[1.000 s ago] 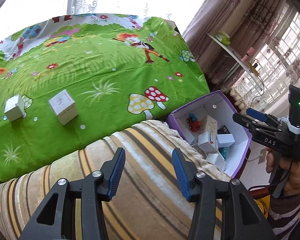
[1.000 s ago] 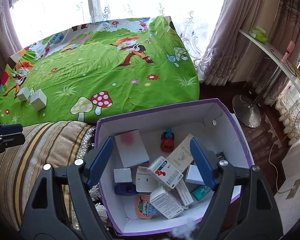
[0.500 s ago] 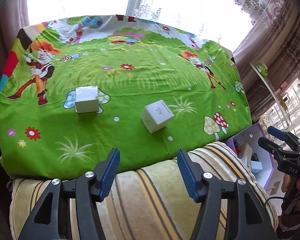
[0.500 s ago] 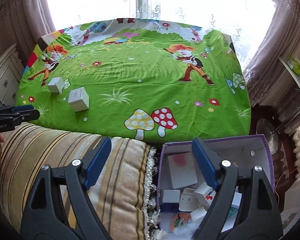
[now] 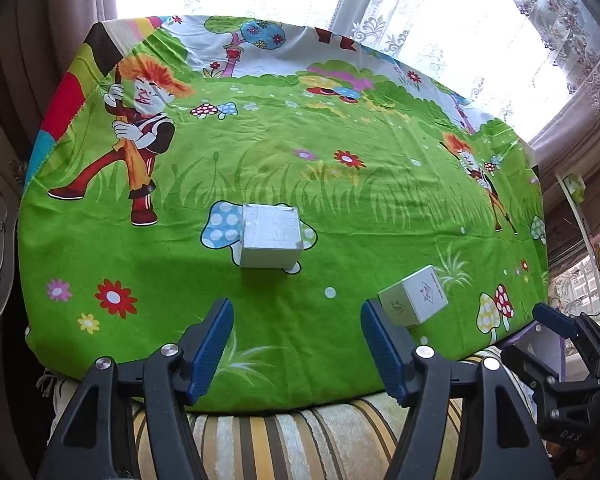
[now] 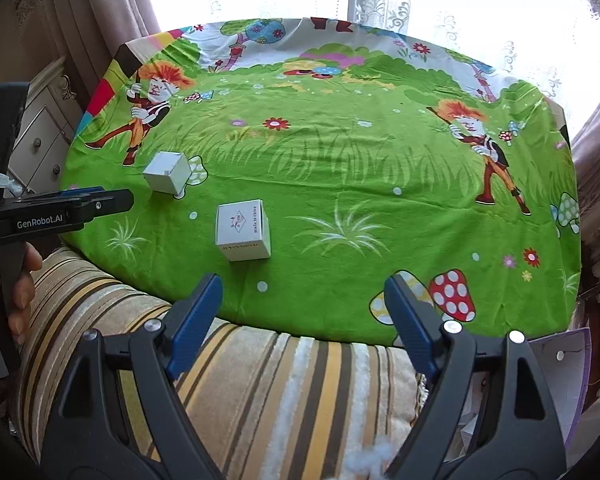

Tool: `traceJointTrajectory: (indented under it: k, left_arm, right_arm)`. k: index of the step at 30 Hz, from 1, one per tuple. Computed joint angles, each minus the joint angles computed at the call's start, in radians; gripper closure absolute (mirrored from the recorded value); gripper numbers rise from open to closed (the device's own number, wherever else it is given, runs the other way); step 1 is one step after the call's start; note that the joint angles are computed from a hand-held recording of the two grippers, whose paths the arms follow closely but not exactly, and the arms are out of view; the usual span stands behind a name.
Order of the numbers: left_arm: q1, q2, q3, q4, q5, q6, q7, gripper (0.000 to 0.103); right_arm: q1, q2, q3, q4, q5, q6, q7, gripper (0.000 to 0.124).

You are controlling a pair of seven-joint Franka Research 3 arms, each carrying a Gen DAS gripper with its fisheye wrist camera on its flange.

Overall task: Organize rigid objects
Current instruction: 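Grasp the plain white cube with left tool while right grasps 'made in china' cube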

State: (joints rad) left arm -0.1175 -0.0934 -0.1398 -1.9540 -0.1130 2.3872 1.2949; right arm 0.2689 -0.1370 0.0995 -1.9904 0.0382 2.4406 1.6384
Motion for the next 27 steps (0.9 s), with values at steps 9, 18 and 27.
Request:
traceJointTrajectory:
  k: [9,18,27]
  left_arm:
    - [0.023,0.158,-0.011,0.151,0.07,-0.047,-0.054,0.035]
    - [0.035,0.241,-0.018,0.215,0.149,-0.066,-0.096,0.035]
    - [0.036,0.256,-0.025,0.207,0.171,-0.045,-0.089,0.056]
  right_arm:
    - [0.042,0.172,0.0,0.156,0.009,-0.065,0.001,0.039]
    - [0.078,0.285,-0.023,0.259,-0.043,-0.092,0.045,0.042]
    - [0.086,0.325,-0.036,0.285,-0.04,-0.11,0.042,0.078]
